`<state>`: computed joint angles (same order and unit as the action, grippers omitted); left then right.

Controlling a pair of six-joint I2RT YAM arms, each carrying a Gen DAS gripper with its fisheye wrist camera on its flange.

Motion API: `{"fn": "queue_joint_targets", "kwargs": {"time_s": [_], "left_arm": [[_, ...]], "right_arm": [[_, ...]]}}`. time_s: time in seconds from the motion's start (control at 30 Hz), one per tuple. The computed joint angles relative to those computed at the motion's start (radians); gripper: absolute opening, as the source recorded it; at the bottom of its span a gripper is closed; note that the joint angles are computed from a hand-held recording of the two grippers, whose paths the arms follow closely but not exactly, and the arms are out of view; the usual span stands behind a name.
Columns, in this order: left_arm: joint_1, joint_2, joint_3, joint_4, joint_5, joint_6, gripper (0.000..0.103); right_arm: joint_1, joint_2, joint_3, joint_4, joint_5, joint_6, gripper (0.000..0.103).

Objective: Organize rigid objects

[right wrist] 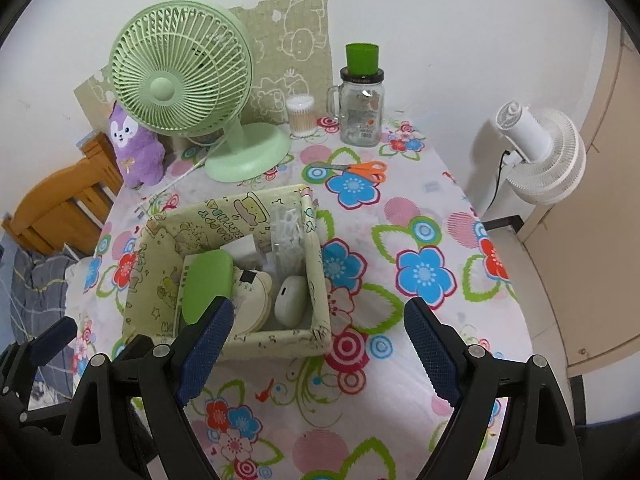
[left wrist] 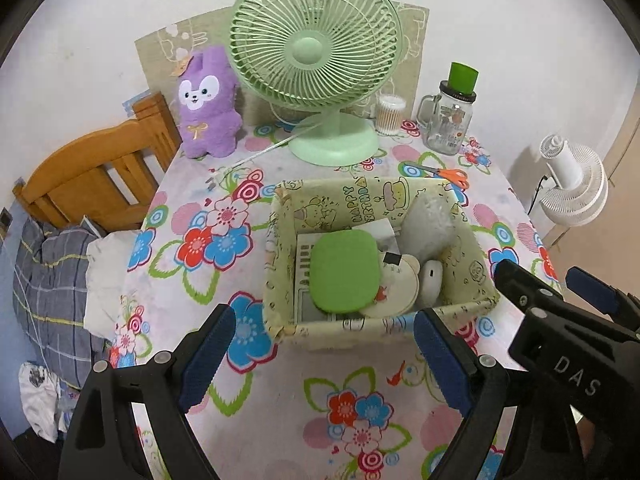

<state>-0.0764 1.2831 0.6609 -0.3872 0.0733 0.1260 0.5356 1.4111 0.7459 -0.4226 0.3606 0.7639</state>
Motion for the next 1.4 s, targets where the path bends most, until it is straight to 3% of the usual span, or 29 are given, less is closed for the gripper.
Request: {"fn": "queue_joint_targets", "kwargs": {"time_s": [0.53,0.97,1.4], "left_arm": [[0.18,-0.239,0.022,-0.232,0.102,0.049,0.092],[0.267,-0.394,0.143,-0.409,0.185,0.151,0.097],[0.322,-0.468,0.276,-0.564,0.277,0.16,0.103]], "right_arm": [[0.137,-0.223,-0.003,-0.255,0.109,0.08,0.089],[0.296,-0.355,0.174,-0.537,0.269,0.153,0.089],[0.407,-0.392,0.308,-0.724,0.382,0.243,0.089]]}}
